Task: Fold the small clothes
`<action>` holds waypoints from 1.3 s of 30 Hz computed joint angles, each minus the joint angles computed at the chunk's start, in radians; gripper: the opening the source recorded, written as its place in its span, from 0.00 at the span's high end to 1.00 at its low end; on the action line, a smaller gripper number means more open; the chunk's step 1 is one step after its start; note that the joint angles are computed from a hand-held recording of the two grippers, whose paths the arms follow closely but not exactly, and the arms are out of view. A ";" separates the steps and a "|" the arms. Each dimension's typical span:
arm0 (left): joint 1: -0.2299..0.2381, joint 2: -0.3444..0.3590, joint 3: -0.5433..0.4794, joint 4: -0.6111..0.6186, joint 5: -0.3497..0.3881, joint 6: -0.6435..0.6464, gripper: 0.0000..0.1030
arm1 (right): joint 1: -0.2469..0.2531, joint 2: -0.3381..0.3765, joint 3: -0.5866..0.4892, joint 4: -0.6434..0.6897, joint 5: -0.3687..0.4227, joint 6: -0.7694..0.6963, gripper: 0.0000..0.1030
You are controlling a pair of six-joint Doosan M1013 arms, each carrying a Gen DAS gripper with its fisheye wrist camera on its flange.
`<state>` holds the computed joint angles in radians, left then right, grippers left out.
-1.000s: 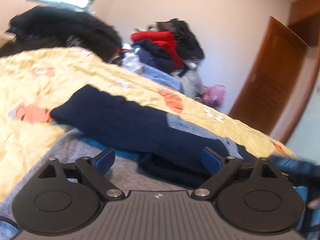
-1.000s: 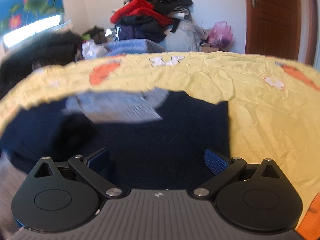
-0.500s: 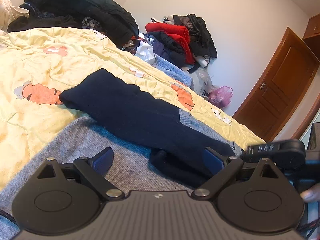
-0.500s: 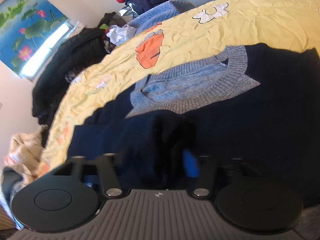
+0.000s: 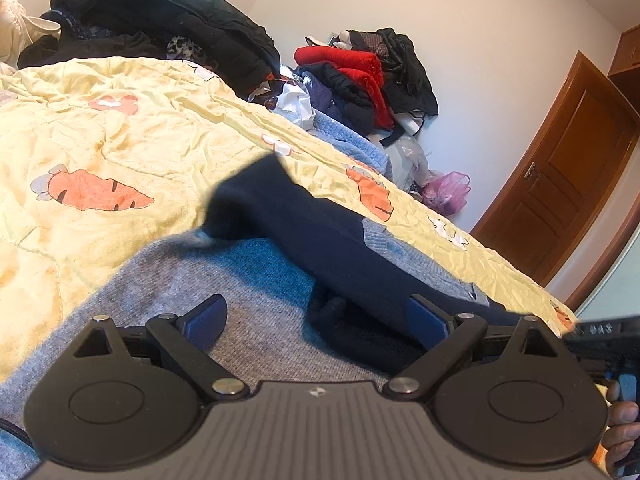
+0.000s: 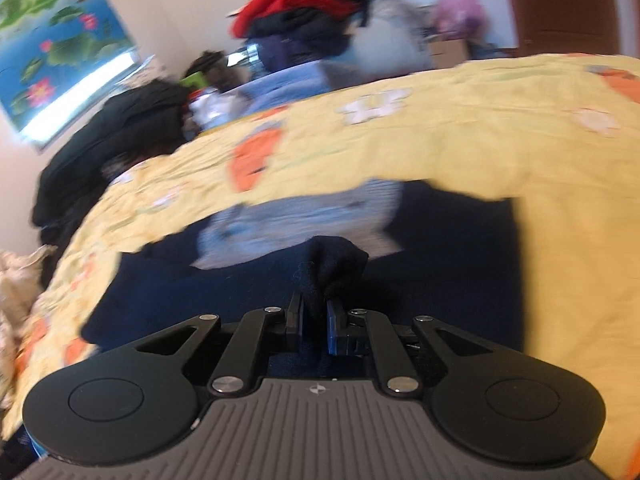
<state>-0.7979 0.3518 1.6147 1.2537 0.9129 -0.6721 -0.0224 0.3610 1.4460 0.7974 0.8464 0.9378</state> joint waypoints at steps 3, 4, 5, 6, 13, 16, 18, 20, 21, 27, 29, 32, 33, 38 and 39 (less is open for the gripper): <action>-0.001 0.003 -0.005 -0.006 0.006 0.010 0.06 | -0.029 0.000 0.011 -0.002 -0.015 0.012 0.82; -0.001 0.004 -0.007 -0.008 0.007 0.014 0.06 | -0.038 -0.001 0.016 0.001 -0.019 0.013 0.82; -0.002 0.005 -0.009 -0.010 0.009 0.017 0.06 | -0.046 0.000 0.019 0.002 -0.020 0.017 0.82; -0.002 0.006 -0.010 -0.012 0.011 0.020 0.06 | -0.053 0.001 0.021 0.003 -0.020 0.022 0.82; -0.007 0.016 -0.034 -0.041 0.038 0.089 0.06 | -0.067 0.002 0.045 0.015 -0.037 0.011 0.82; -0.005 0.027 -0.070 -0.087 0.062 0.237 0.06 | -0.049 -0.019 0.071 -0.023 -0.114 -0.015 0.82; -0.015 0.039 -0.095 -0.045 0.116 0.322 0.06 | -0.034 -0.056 0.109 -0.030 -0.224 -0.040 0.66; -0.010 0.043 -0.110 0.013 0.101 0.370 0.06 | -0.021 -0.105 0.177 0.098 -0.405 -0.215 0.55; -0.001 0.052 -0.130 0.020 0.083 0.420 0.06 | -0.015 -0.119 0.195 0.189 -0.448 -0.312 0.51; 0.081 0.196 -0.377 -0.262 0.088 0.959 0.06 | 0.040 -0.052 0.111 0.001 -0.381 -0.127 0.49; 0.097 0.223 -0.410 -0.311 0.118 1.002 0.06 | 0.062 -0.020 0.085 -0.156 -0.387 0.031 0.49; 0.123 0.208 -0.367 -0.369 0.052 0.971 0.05 | 0.073 -0.008 0.113 -0.161 -0.456 -0.027 0.49; 0.133 0.195 -0.345 -0.392 0.011 0.948 0.05 | 0.075 -0.012 0.133 -0.127 -0.481 -0.105 0.49; 0.139 0.198 -0.350 -0.412 0.005 0.968 0.03 | 0.092 -0.009 0.133 -0.217 -0.511 -0.074 0.42; 0.140 0.200 -0.353 -0.415 0.007 0.972 0.03 | 0.099 -0.008 0.130 -0.262 -0.516 -0.039 0.40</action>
<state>-0.6579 0.5514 1.2616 0.8383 0.9198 0.3003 0.0768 0.3534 1.5761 0.5354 0.3304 0.8984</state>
